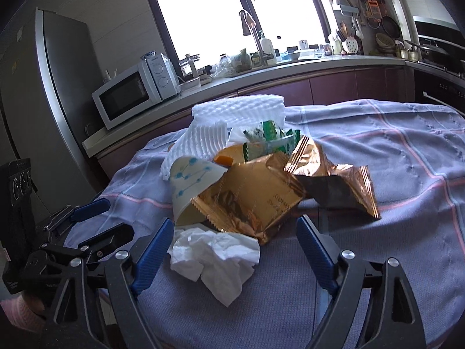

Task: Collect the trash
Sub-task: 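Grasp the white blue-dotted paper cup with the left gripper while the right gripper grasps the tissue, then carry the cup and tissue to the teal bin and open both grippers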

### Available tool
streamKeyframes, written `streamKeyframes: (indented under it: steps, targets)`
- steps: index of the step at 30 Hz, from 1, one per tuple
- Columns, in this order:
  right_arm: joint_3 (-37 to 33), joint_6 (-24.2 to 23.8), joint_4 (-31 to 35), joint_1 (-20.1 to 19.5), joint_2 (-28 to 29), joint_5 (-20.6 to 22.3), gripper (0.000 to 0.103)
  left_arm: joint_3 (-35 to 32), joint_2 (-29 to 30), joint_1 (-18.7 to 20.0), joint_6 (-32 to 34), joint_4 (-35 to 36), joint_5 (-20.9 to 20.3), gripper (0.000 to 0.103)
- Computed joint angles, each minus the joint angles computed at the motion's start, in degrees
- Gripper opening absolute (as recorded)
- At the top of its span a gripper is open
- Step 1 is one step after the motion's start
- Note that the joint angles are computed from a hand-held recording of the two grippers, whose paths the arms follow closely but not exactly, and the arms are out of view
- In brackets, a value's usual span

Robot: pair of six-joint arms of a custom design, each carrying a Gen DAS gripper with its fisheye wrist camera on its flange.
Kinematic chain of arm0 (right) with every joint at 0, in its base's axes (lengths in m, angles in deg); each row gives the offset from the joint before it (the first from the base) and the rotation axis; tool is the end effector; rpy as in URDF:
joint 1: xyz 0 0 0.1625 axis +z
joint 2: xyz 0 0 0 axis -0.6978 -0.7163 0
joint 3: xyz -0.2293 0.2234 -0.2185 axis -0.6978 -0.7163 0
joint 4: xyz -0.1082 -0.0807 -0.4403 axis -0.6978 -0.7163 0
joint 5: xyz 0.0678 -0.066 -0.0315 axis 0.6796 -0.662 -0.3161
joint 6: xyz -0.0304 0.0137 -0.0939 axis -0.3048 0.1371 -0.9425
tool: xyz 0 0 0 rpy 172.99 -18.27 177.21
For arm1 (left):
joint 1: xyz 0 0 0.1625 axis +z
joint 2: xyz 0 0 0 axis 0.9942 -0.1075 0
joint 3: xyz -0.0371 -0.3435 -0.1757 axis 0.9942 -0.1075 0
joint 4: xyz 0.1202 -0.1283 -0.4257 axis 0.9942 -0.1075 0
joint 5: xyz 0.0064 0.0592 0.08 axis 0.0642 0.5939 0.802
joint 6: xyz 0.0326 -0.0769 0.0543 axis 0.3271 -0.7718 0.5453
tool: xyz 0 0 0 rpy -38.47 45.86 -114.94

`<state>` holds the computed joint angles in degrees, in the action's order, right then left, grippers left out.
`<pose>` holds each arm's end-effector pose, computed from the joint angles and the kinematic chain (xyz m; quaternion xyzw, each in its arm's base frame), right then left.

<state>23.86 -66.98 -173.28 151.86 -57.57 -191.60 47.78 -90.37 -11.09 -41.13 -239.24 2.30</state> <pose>0.3260 -0.6892 -0.0345 0.2068 -0.8892 0.3829 0.1411 -0.0318 -0.7010 0.2888 0.3043 0.8392 -0.3638 0.2662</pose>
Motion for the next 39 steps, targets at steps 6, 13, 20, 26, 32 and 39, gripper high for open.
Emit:
streamKeyframes:
  steps: [6, 13, 20, 26, 32, 39]
  targets:
    - [1.10, 1.90, 4.39, -0.77, -0.56, 2.67, 0.065, -3.54, 2.05, 0.05, -2.26, 6.29, -0.67, 0.088]
    - [2.49, 2.68, 6.36, -1.93, -1.76, 5.98, 0.027, -8.88, 7.13, -0.69, -2.22, 10.50, 5.76, 0.080]
    - [4.20, 3.37, 6.42, -2.59, -3.42, 7.02, 0.020, -13.55, 9.82, -0.27, -6.52, 14.51, 5.41, 0.045]
    - [4.76, 3.02, 6.48, -2.48, -3.85, 7.78, 0.020, -14.79, 9.71, 1.21, -10.57, 15.85, 2.93, 0.014]
    - [4.54, 2.06, 7.11, -1.83, -3.94, 9.15, 0.013, -13.39, 7.75, 1.94, -11.48, 14.32, 0.73, 0.010]
    - [4.09, 0.42, 8.28, -0.51, -4.22, 11.13, 0.006, -7.34, 1.34, 2.16, -10.10, 13.36, -1.65, 0.008]
